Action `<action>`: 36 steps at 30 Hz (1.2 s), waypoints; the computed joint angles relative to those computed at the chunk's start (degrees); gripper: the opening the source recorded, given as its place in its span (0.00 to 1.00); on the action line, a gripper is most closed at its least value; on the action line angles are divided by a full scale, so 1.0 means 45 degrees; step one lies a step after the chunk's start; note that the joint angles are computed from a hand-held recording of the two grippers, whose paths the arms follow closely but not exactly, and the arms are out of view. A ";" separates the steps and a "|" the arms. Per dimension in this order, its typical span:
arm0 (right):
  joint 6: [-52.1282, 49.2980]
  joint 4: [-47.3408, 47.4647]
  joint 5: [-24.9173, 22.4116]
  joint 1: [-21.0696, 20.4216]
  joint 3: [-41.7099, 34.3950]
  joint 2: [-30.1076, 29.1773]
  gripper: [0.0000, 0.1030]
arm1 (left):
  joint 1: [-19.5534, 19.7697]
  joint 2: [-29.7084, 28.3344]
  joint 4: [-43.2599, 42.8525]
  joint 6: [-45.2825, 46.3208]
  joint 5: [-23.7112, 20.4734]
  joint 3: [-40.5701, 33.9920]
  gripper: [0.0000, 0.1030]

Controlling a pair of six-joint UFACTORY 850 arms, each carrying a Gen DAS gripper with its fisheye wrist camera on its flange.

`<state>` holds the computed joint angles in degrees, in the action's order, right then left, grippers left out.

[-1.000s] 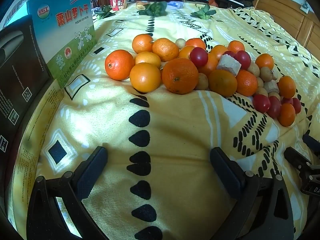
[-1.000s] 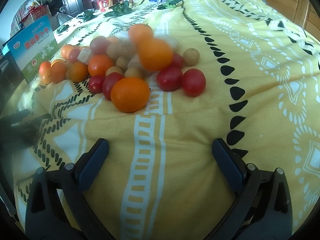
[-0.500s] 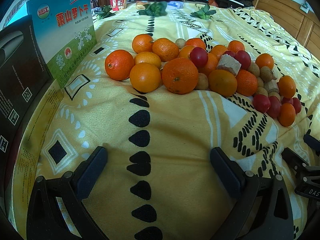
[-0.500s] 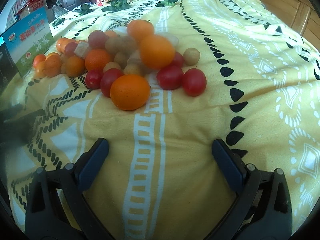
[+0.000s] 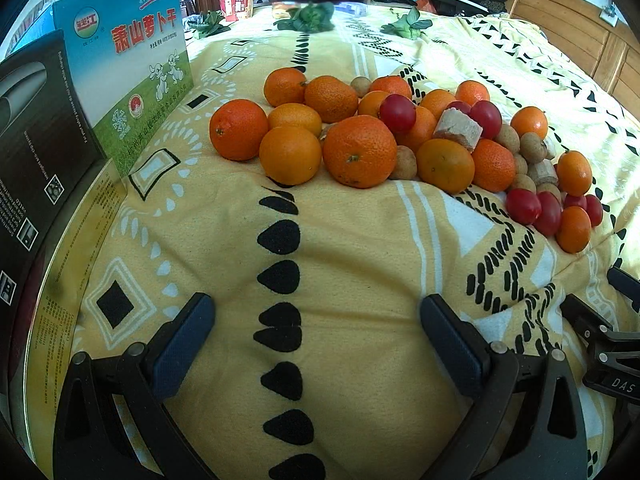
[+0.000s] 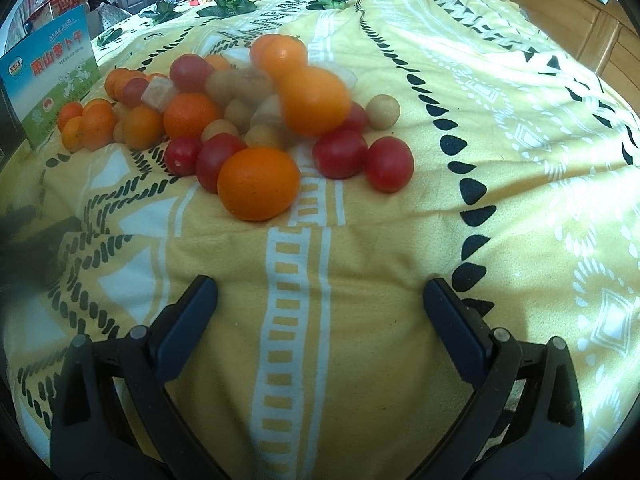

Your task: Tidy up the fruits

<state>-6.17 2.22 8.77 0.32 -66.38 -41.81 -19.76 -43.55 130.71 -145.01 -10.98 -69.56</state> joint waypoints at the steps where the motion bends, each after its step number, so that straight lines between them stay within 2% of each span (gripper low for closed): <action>1: -0.0113 0.0121 -0.0013 0.0005 -0.0018 -0.0008 1.00 | -0.0003 0.0002 -0.0003 0.0001 -0.0004 0.0004 1.00; 36: -0.0393 0.0396 -0.0083 0.0012 -0.0133 -0.0075 1.00 | -0.0022 0.0006 -0.0126 0.0117 -0.0026 0.0009 1.00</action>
